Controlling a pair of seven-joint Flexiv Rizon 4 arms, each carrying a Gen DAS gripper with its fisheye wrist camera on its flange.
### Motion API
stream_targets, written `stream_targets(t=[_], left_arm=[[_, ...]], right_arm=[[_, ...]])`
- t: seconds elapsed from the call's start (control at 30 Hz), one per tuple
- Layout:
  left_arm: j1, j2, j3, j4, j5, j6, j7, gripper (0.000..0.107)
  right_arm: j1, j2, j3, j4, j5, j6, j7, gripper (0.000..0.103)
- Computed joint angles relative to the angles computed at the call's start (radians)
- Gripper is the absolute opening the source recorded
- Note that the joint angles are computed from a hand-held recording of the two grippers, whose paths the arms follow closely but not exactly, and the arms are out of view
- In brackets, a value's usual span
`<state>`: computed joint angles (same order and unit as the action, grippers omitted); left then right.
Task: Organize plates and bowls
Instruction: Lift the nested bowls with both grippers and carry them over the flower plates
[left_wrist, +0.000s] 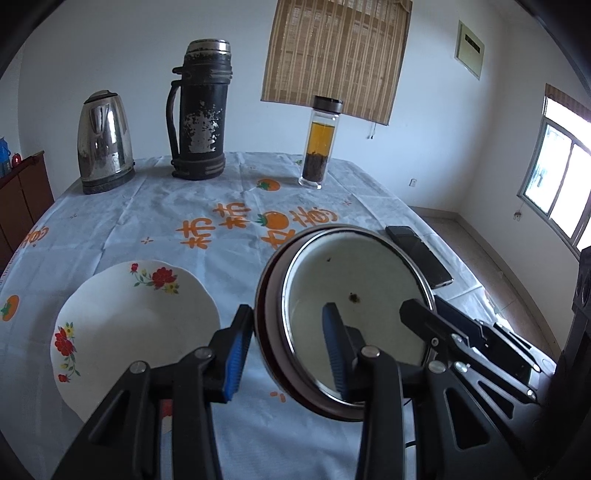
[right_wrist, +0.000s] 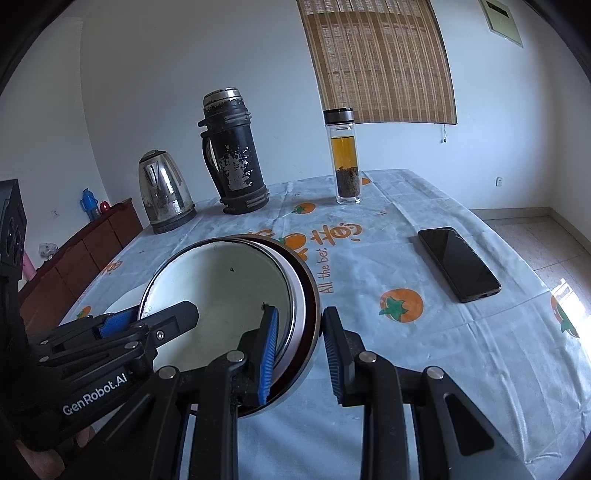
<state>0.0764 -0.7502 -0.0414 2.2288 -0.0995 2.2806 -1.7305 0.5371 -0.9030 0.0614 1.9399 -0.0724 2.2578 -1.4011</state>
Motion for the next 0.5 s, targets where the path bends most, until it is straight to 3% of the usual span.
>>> stream_targets(t=[0.5], left_arm=[[0.070,0.052,0.024,0.076,0.049,0.060,-0.032,0.036]], right_arm=[[0.049,0.027,0.016,-0.010,-0.009,-0.034,-0.009,0.027]])
